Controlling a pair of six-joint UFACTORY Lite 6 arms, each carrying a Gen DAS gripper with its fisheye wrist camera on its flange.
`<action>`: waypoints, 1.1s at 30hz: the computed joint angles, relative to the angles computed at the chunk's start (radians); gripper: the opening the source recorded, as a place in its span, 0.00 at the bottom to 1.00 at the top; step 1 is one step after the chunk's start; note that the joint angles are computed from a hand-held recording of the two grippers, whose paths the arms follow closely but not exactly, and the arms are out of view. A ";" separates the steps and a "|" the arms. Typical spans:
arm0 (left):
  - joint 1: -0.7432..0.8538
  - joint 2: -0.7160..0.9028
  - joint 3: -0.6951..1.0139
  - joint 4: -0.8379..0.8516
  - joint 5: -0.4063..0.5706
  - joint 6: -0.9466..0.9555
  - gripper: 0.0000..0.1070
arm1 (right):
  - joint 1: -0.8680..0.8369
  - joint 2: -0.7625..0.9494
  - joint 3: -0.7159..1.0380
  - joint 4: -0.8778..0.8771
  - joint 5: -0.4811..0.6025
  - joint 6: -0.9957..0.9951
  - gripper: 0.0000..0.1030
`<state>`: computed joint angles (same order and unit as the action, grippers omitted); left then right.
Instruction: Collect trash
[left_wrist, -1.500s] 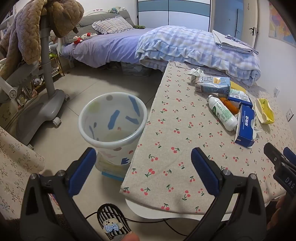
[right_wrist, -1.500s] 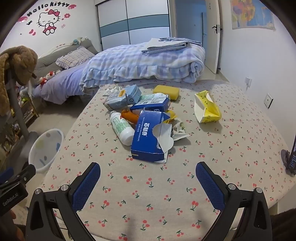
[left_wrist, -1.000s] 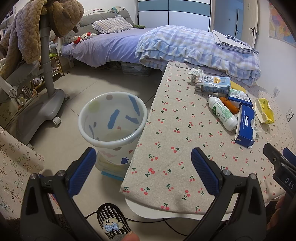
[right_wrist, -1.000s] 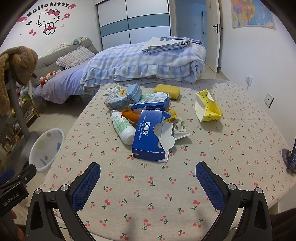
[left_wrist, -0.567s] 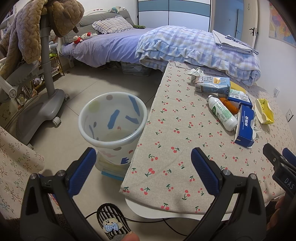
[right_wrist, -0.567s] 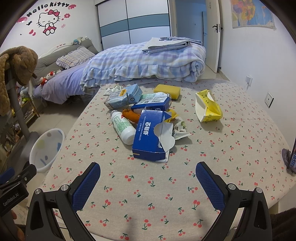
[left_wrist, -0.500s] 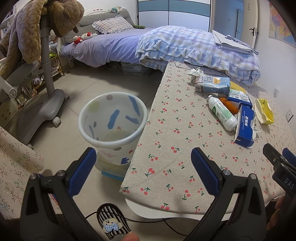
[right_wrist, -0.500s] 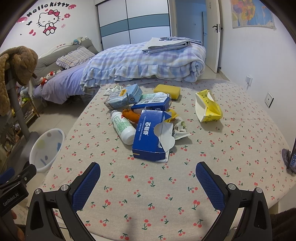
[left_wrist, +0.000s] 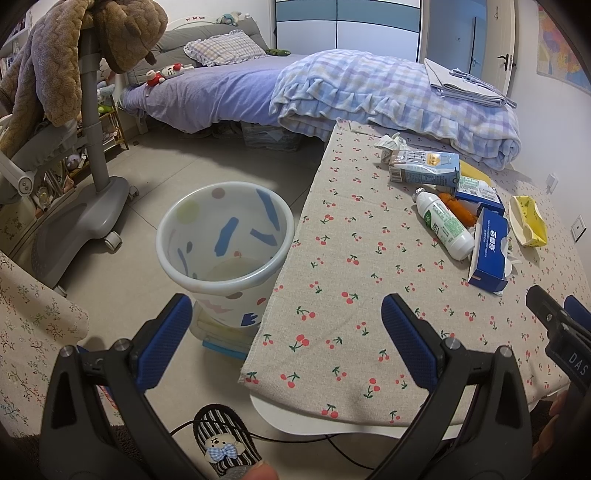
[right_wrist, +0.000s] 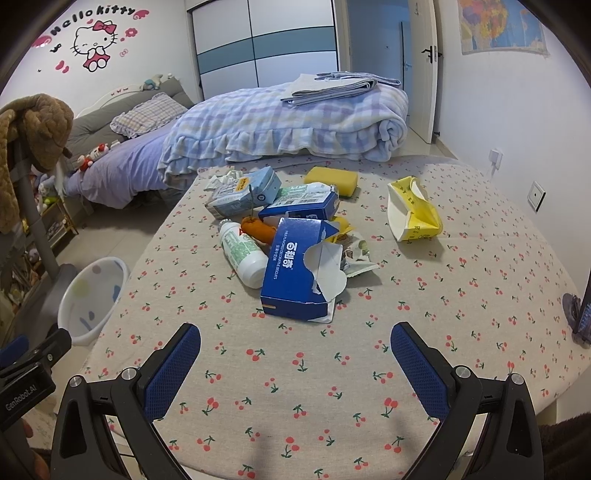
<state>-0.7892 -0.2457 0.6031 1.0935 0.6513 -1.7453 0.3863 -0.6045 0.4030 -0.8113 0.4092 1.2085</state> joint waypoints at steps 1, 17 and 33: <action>0.000 -0.003 -0.003 0.007 -0.002 -0.007 0.95 | -0.006 -0.003 -0.008 -0.001 -0.008 0.000 1.00; 0.081 0.073 0.152 -0.185 -0.060 0.326 0.95 | -0.302 0.082 0.175 0.709 -0.027 -0.903 1.00; 0.117 0.405 0.610 -0.380 -0.037 0.691 0.95 | -0.738 0.650 0.736 1.108 0.197 -1.558 1.00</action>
<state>-0.6723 0.1589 1.2131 0.7132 0.6142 -1.0546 -0.3519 0.0455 1.1390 0.2964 0.6061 -0.3499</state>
